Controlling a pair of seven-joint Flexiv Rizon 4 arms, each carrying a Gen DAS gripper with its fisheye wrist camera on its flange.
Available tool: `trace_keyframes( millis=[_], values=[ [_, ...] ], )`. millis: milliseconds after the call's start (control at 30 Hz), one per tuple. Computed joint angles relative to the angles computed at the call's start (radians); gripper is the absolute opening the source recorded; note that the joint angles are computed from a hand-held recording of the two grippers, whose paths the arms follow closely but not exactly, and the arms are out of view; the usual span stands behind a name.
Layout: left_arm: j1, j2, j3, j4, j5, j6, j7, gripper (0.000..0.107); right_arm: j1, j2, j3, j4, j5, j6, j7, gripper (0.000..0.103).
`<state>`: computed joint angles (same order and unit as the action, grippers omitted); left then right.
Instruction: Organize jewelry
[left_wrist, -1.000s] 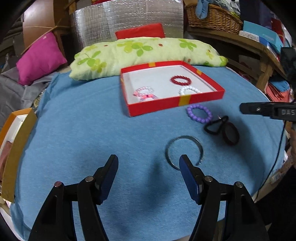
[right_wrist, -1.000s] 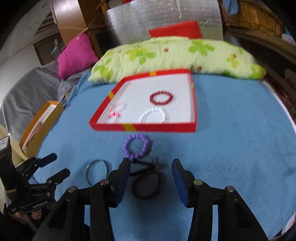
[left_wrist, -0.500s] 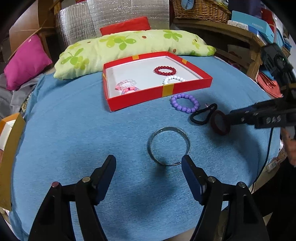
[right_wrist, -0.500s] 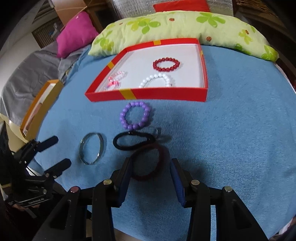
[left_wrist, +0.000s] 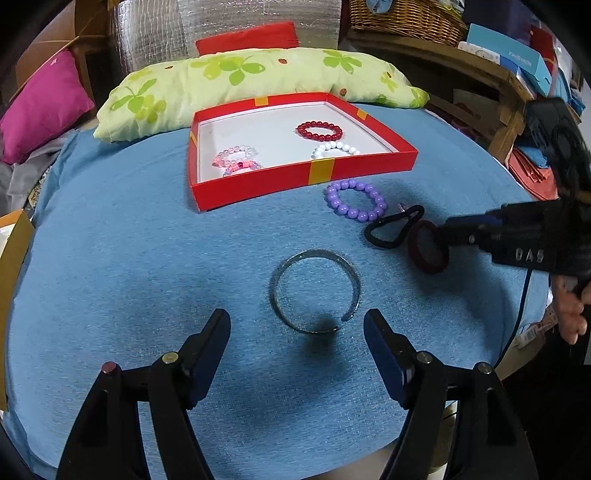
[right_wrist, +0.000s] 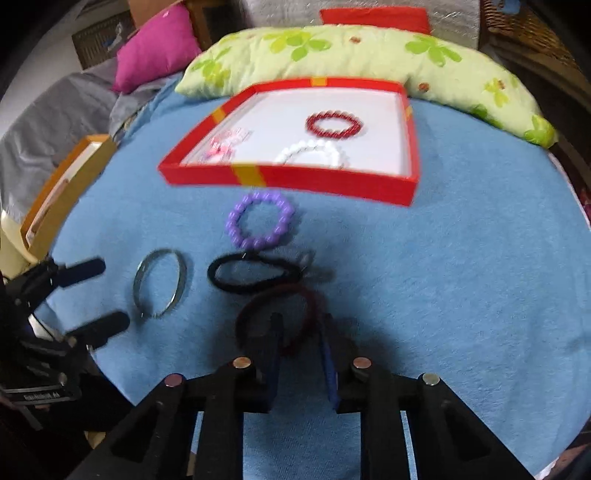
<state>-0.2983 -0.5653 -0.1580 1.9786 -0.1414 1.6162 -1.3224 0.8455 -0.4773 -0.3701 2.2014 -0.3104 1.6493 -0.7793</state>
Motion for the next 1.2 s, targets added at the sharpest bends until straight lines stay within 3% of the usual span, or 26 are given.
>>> trace_keyframes(
  millis=[200, 267, 567, 600, 700, 800, 900, 1067, 1200],
  values=[
    [-0.029, -0.008, 0.022, -0.022, 0.002, -0.012, -0.013, 0.075, -0.106, -0.008, 0.108, -0.028, 0.069, 0.075, -0.029, 0.024],
    [-0.043, -0.011, 0.036, -0.031, 0.005, -0.017, -0.019, 0.075, -0.082, -0.018, 0.086, -0.044, 0.089, 0.063, -0.034, 0.024],
    [-0.069, -0.015, 0.065, -0.045, 0.018, -0.035, -0.037, 0.075, -0.122, -0.077, 0.136, -0.13, 0.093, 0.022, -0.048, 0.023],
    [-0.069, -0.015, 0.066, -0.045, 0.019, -0.036, -0.039, 0.075, -0.12, -0.081, 0.134, -0.131, 0.093, 0.027, -0.052, 0.017],
    [-0.068, -0.014, 0.07, -0.044, 0.021, -0.035, -0.046, 0.075, -0.013, -0.087, 0.017, -0.096, 0.105, 0.095, -0.056, 0.006],
    [-0.059, -0.013, 0.065, -0.042, 0.018, -0.039, -0.052, 0.075, 0.052, -0.083, -0.046, -0.064, 0.175, 0.167, -0.083, 0.006],
    [-0.028, -0.012, 0.029, -0.033, 0.009, -0.039, -0.044, 0.075, 0.072, -0.073, -0.064, -0.041, 0.249, 0.216, -0.104, 0.006],
    [0.037, -0.016, -0.064, -0.017, -0.011, -0.012, -0.017, 0.077, 0.041, -0.062, -0.022, -0.047, 0.321, 0.22, -0.143, 0.006],
    [0.002, -0.028, -0.038, -0.039, -0.014, -0.019, -0.021, 0.08, 0.056, -0.058, -0.02, -0.054, 0.374, 0.224, -0.192, 0.006]
  ],
)
